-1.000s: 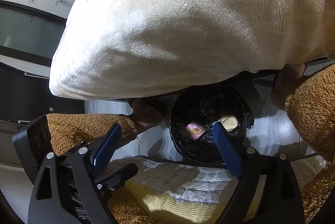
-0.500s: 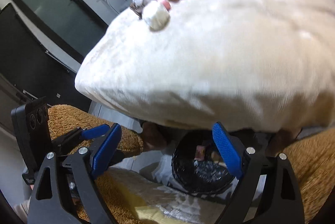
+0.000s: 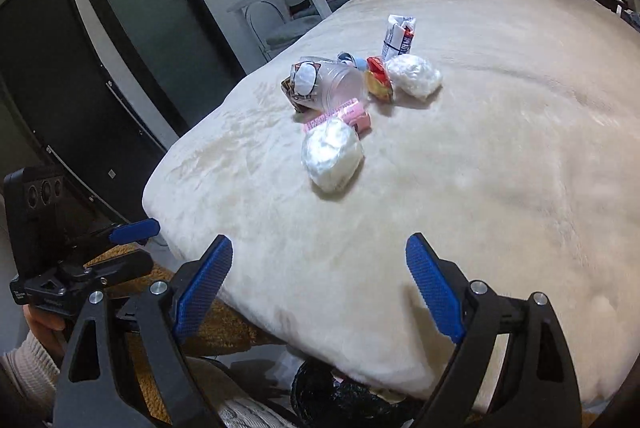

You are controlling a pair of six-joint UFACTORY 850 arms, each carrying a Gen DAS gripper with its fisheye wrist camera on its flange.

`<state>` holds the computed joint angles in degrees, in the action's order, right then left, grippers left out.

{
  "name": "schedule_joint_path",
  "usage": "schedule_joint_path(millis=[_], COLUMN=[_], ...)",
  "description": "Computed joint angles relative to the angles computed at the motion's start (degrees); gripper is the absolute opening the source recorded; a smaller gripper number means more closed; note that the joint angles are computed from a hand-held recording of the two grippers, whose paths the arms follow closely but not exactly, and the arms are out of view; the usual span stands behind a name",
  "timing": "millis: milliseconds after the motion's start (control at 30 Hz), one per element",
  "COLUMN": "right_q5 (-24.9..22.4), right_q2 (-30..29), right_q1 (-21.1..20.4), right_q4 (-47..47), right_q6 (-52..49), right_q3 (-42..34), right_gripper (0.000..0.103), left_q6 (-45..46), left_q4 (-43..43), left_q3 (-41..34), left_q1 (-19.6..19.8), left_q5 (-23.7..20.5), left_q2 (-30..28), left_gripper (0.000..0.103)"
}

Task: Collect trash
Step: 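Move both tools back to the bed toward the remaining trash, then grasp the white plastic bag with the right tool while the left tool grasps the pink tube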

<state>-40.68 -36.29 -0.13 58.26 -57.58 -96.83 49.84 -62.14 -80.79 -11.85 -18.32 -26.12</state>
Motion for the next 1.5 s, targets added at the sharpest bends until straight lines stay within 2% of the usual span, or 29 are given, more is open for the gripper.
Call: schedule_joint_path(millis=[233, 333, 433, 500, 567, 667, 800, 900, 967, 1100, 1233, 1367, 1500], right_q5=[-6.82, -6.82, -8.83, -9.34, -10.43, -10.19, -8.75, -7.9, -7.2, -6.9, -6.37, -6.03, -4.86], right_q2=[-12.46, -15.75, -19.03, -20.23, -20.99, -20.3, -16.76, -14.01, -12.18, -8.67, -6.24, -5.06, -3.73], right_q1=[1.84, 3.08, 3.7, 4.08, 4.18, 3.84, 2.28, 0.76, -0.34, -2.82, -4.49, -5.7, -6.68], right_q4=[-8.78, -13.27, -16.36, -18.3, -19.47, -18.38, -13.72, -10.35, -8.02, -0.62, 3.04, 3.44, 4.45], right_q6=[11.09, 13.4, 16.57, 17.89, 19.2, 19.34, 16.34, 14.31, 12.71, 7.27, 4.52, 4.09, 2.83], right_q3=[-18.52, -23.91, -29.46, -31.55, -32.96, -32.01, -26.95, -22.91, -20.27, -14.84, -10.89, -9.01, -6.83], right_gripper=[0.088, 0.087, 0.081, 0.072, 0.052, 0.052, 0.052, 0.052, 0.052, 0.052, 0.052, 0.052, 0.052], left_q6=[1.2, -0.6, -0.94, 0.36, 0.96, -0.22, -2.75, -9.74, -13.15, -17.55, -20.41, -27.73, -32.04], left_q4=[-1.68, -2.25, -2.35, -2.97, -2.88, -2.34, -0.53, 6.9, 11.06, 19.45, 24.38, 34.23, 39.52], left_q3=[-4.48, -6.21, -6.27, -5.89, -5.42, -5.67, -6.88, -10.58, -14.71, -21.77, -30.78, -44.1, -56.73], left_q1=[1.57, 2.18, 2.19, 2.08, 1.84, 1.94, 2.01, 1.85, 1.66, 0.16, -0.57, -1.61, -2.41], left_q5=[-1.11, -3.91, -4.63, -4.59, -3.68, -3.87, -4.25, -6.92, -10.53, -10.34, -11.38, -15.83, -21.62], left_q2=[-2.75, -4.81, -5.26, -5.06, -4.8, -5.14, -5.97, -8.37, -11.15, -15.23, -20.64, -28.99, -36.83], left_gripper=[0.091, 0.091, 0.091, 0.091, 0.091, 0.091, 0.091, 0.091, 0.091, 0.091, 0.091, 0.091, 0.09])
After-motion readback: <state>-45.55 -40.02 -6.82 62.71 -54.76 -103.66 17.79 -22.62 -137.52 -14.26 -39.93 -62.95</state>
